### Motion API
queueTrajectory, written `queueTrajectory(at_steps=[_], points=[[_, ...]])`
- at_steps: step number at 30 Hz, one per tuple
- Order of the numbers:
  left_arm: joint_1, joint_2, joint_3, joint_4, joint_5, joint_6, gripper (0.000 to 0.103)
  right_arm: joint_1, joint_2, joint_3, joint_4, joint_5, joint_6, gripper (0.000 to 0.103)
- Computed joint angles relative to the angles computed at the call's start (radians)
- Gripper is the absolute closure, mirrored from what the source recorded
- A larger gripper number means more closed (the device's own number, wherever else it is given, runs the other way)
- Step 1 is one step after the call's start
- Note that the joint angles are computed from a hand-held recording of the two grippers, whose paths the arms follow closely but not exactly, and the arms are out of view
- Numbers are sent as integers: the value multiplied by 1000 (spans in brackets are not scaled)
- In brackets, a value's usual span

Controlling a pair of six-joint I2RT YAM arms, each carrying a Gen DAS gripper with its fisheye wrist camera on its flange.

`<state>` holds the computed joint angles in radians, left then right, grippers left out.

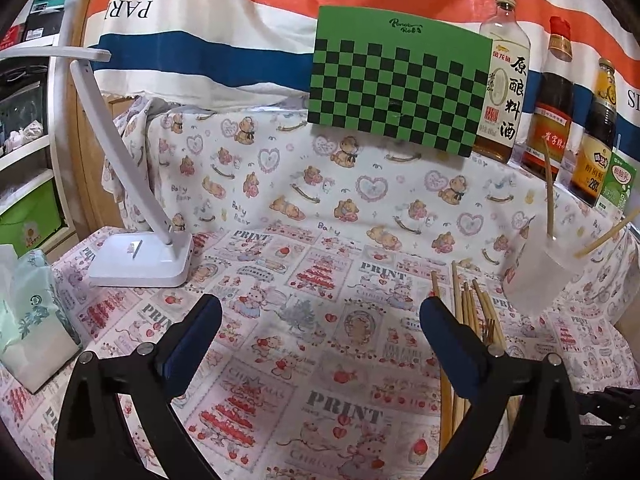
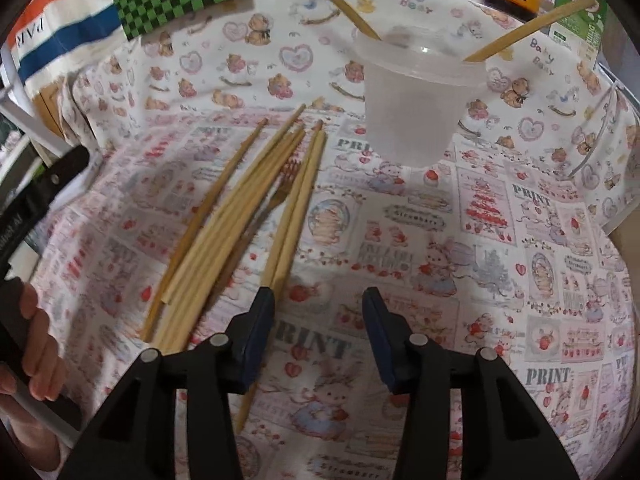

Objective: Organize utensils
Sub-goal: 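Move both open tools back down over the chopstick pile, then close the left tool on another chopstick while the right tool grasps one too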

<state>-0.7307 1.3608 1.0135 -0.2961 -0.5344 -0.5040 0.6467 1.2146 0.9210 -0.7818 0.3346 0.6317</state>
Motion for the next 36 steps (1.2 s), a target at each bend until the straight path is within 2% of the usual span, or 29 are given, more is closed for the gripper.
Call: queueTrajectory(at_steps=[11,15,20,23,25,27,30,31,32,33,35,36], points=[[4,13,10,-12,13,6,4,43,17,17,-13,32,-12,59],[4,15,10,-13,13,3,4,68,38,38,-54,89,4,57],[8,25,17,-29,17,-7,4,64,37,39,-57,89,6,58],[28,19,9,-20,75,-9,4,63,51,40,-48,42,-20,57],[46,21,10,-23,128,-21,4,98,71,51,-59,91,-7,55],[52,25,11,-30,129,-35,4,114,82,53,-59,115,-9,56],[58,24,10,-32,131,-47,4,95,70,38,-38,90,-7,56],[63,20,7,-29,140,-49,4,86,62,32,-29,74,-8,58],[67,18,5,-27,151,-50,4,79,56,27,-19,60,-13,68],[75,16,3,-25,176,-49,4,77,48,22,-16,55,-14,73],[105,18,2,-29,265,-56,4,80,50,25,-21,70,-10,93],[116,21,3,-32,292,-64,5,82,53,30,-29,76,-7,96]])
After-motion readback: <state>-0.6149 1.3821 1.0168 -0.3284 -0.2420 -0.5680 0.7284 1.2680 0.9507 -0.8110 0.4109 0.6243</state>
